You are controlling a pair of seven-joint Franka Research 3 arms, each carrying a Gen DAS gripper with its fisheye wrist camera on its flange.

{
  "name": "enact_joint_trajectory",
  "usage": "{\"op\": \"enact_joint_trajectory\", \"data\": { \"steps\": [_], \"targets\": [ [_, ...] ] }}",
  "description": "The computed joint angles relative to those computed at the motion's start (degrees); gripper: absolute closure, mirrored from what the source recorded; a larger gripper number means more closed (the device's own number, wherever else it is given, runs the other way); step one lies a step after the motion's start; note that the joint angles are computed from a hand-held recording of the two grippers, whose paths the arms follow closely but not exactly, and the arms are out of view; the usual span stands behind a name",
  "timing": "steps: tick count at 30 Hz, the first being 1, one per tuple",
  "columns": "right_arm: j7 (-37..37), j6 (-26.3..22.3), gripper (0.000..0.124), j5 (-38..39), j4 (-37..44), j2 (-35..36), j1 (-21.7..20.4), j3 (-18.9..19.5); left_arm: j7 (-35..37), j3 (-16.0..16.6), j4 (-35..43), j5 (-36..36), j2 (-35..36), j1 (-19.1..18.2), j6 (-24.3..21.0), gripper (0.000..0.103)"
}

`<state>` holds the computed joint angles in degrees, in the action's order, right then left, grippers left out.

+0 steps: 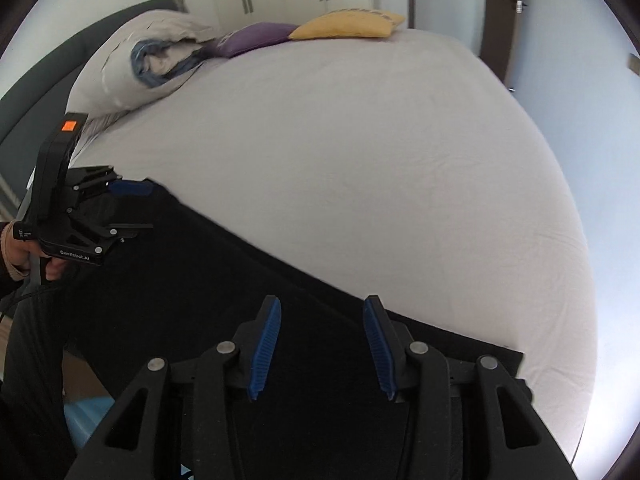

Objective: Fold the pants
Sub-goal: 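Lower the folded jeans onto the bed with both tools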

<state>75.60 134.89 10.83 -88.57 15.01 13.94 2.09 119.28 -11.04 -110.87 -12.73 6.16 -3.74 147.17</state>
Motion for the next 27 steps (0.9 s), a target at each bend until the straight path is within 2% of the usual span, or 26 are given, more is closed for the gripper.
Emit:
{"op": "enact_joint_trajectory", "data": {
  "steps": [2, 5, 6, 9, 11, 12, 15, 16, 18, 20, 22, 24, 26, 27],
  "targets": [
    [-0.81, -1.87, 0.077, -3.46, 3.83, 3.39, 1.52, 0.10, 3.51, -0.80, -3.22, -2.65, -2.27, -0.16, 0.11, 0.031],
    [-1.03, -8.20, 0.077, -8.61, 10.27, 8.65, 3.36, -0.93, 0.75, -0.50, -7.27, 3.18, -3.75, -2.15, 1.91, 0.031],
    [-0.25, -8.75, 0.077, -10.63, 11.49, 10.02, 4.12, -1.64, 0.86, -0.27, -7.84, 2.42, -3.75, -2.23, 2.17, 0.031],
    [2.87, -5.52, 0.081, -15.30, 11.11, 10.50, 6.01, -3.34, -0.10, 0.06, -7.38, -1.26, -2.55, -2.07, 1.95, 0.031],
    [9.12, -3.13, 0.100, -23.32, 11.02, 11.28, 9.07, -6.51, -3.03, 0.43, -7.76, 1.18, -2.13, -2.19, 4.35, 0.031],
    [13.20, -3.78, 0.112, -28.07, 12.05, 12.54, 10.70, -8.52, -4.41, 0.42, -8.47, 2.14, -2.48, -2.28, 5.18, 0.031],
    [20.76, -4.02, 0.112, -30.41, 12.15, 12.12, 10.70, -9.16, -9.64, 0.53, -8.73, 5.63, -2.10, -2.63, 7.21, 0.031],
    [23.84, -3.11, 0.112, -30.20, 10.71, 10.41, 10.36, -8.98, -10.45, 0.51, -9.60, 5.91, -2.66, -2.54, 8.46, 0.031],
    [27.00, 4.40, 0.112, -22.19, 2.62, 3.44, 6.45, -5.72, -12.12, 0.00, -10.65, 5.41, -3.86, -2.94, 10.41, 0.031],
    [20.80, 9.81, 0.108, -7.28, -5.08, -2.58, 1.39, -0.61, -9.83, -0.26, -12.52, 0.95, -5.49, -3.16, 11.45, 0.031],
    [15.67, 10.19, 0.108, -0.58, -9.54, -5.89, 0.10, 1.06, -8.97, -0.12, -13.08, 0.39, -5.80, -3.71, 11.46, 0.031],
    [11.77, 8.37, 0.108, 5.39, -11.55, -6.57, -0.78, 1.68, -10.71, -0.03, -13.60, 3.43, -5.37, -4.29, 10.49, 0.031],
    [15.92, 6.82, 0.108, 1.47, -12.50, -5.57, -0.01, 0.15, -12.65, -0.05, -11.64, 5.40, -3.51, -4.40, 9.65, 0.030],
    [17.28, 6.36, 0.122, 0.09, -11.78, -4.20, -0.17, -0.59, -12.46, -0.11, -11.43, 4.50, -3.02, -4.20, 9.69, 0.028]
  ]
}}
